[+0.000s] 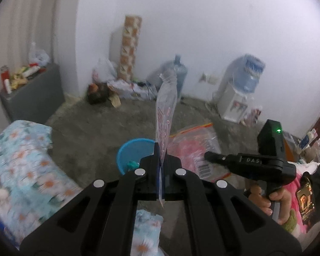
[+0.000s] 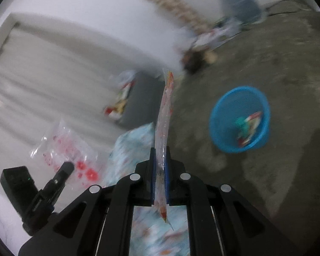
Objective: Collect trash
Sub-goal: 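Carry the bag and strip over the blue wastebasket and open both tools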
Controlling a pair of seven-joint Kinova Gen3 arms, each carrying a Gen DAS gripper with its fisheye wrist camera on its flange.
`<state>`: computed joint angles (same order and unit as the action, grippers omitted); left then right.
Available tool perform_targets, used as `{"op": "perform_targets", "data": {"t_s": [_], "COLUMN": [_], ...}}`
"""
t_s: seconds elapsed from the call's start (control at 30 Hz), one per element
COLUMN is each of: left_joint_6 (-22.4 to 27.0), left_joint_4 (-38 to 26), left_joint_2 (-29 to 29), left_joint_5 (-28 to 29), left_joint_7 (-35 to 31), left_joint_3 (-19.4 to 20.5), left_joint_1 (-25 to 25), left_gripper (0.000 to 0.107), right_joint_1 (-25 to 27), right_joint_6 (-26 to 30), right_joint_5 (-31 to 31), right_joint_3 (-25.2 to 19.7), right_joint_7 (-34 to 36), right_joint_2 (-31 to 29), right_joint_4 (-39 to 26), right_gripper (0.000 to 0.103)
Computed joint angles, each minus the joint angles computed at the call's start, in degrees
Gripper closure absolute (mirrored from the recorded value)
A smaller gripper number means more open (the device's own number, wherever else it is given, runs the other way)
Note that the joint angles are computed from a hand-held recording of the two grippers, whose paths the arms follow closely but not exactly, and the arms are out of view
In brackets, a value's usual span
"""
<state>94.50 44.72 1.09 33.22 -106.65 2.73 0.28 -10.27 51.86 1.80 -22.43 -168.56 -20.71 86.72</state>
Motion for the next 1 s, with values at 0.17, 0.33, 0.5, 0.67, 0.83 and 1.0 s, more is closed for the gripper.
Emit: {"op": "perform_targets", "data": {"t_s": [0.17, 0.33, 0.5, 0.67, 0.83, 1.0], "left_joint_6": [-1.63, -0.75, -1.03, 2.63, 0.25, -0.73], "left_joint_4": [-3.53, -7.68, -10.07, -17.31, -14.77, -13.97], "left_joint_2": [8.68, 18.3, 26.12, 34.37, 34.67, 32.65], "left_joint_5": [-9.4, -16.4, -20.44, -23.15, -24.65, -23.99], "left_joint_7": [2.95, 6.8, 6.32, 6.67, 7.6, 6.75], "left_joint_3": [4.72, 5.98, 5.82, 5.18, 4.08, 4.81], "left_joint_1": [6.85, 13.32, 16.6, 19.0, 19.47, 18.57], "left_gripper": [0.107, 0.107, 0.107, 0.079, 0.055, 0.048], "right_joint_1": [2.42, 1.25, -1.67, -2.13, -2.75, -4.97], "right_joint_6": [0.28, -6.63, -12.63, -14.29, -11.53, -11.29], "right_joint_5": [0.65, -2.57, -7.86, -12.92, -11.44, -4.08], "right_joint_3": [2.8, 7.94, 13.62, 17.07, 17.56, 16.32], "right_joint_7": [-2.27, -0.79, 5.1, 10.91, 7.34, -1.41], "right_joint_2": [-0.07, 3.99, 11.3, 19.83, 24.08, 20.64], "right_joint_4": [4.97, 11.58, 14.92, 14.86, 14.03, 16.04], "right_gripper": [0.096, 0.096, 0.095, 0.071, 0.046, 0.046]}}
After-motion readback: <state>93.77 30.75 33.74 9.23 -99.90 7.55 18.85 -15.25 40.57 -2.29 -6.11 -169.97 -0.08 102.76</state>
